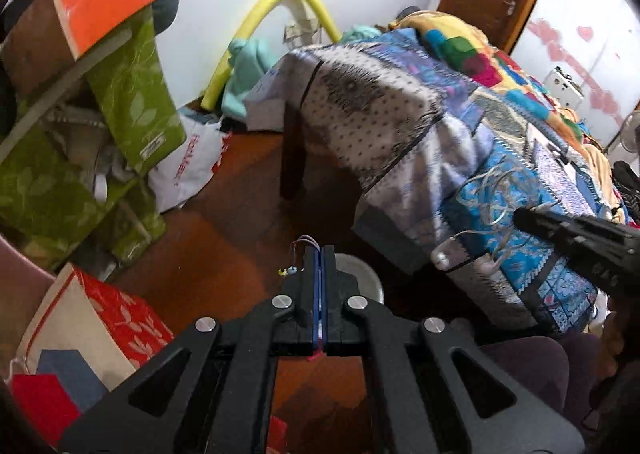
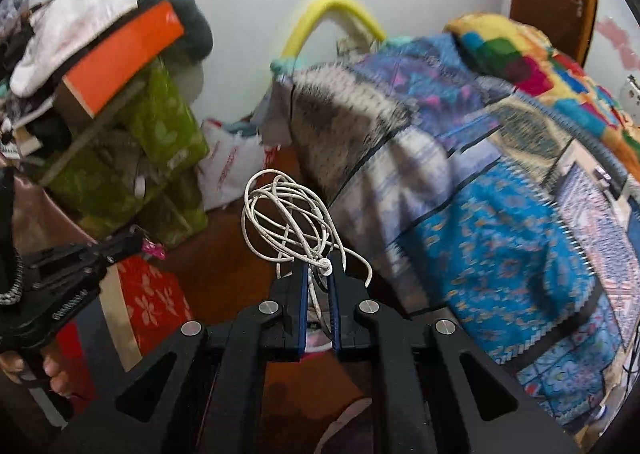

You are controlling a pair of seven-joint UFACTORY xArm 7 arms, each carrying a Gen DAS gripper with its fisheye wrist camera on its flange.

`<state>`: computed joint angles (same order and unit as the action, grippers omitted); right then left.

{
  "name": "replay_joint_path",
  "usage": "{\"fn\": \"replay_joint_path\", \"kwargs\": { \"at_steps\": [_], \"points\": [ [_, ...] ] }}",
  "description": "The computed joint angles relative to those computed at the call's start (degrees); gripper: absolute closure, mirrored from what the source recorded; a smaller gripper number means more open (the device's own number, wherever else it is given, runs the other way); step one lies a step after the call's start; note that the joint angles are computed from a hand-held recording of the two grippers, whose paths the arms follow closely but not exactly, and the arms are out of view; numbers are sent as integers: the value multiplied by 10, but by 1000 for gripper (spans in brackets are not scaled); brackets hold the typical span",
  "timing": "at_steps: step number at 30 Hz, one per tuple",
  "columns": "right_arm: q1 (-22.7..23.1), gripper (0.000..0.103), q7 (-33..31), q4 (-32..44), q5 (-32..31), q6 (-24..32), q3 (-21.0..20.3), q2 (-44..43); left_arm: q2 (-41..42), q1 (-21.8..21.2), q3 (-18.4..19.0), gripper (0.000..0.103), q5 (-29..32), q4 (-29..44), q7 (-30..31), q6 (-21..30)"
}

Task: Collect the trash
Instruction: 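Carry the earphones and trinket with both grippers over the white bin, then open both grippers to drop the items into the bin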

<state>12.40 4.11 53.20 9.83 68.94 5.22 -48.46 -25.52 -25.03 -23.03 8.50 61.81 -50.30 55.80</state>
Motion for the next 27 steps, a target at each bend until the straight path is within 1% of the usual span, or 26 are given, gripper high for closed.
{"fn": "replay_joint_path", "kwargs": {
  "at_steps": [5,8,13,15,16,17,18,19,20,23,27],
  "points": [
    [13,95,-1,-22,14,-1,5,46,18,-2,4,103,-9,-12,-6,-7],
    [16,94,-1,-21,14,12,7,84,37,-3,3,103,-4,-11,-20,-9],
    [26,94,-8,-9,58,40,-15,151,62,-13,14,103,-18,-17,-31,-34],
    [25,90,-12,-1,67,52,-18,171,73,-18,17,103,-20,-14,-31,-38],
    [24,84,-15,2,73,56,-20,177,82,-20,18,103,-21,-10,-30,-41],
    [24,75,-18,2,79,58,-22,181,87,-23,19,103,-21,-8,-30,-41],
    [22,69,-21,2,80,57,-21,182,95,-26,21,103,-21,-4,-27,-42],
    [21,60,-23,2,77,57,-18,181,101,-28,22,103,-22,-1,-26,-43],
    [19,57,-27,3,71,55,-15,179,109,-32,25,103,-27,2,-21,-48],
    [15,57,-41,8,48,57,-10,170,126,-40,34,103,-40,8,-11,-59],
    [4,57,-53,9,28,58,-16,150,156,-49,40,103,-51,28,4,-74]
  ]
}}
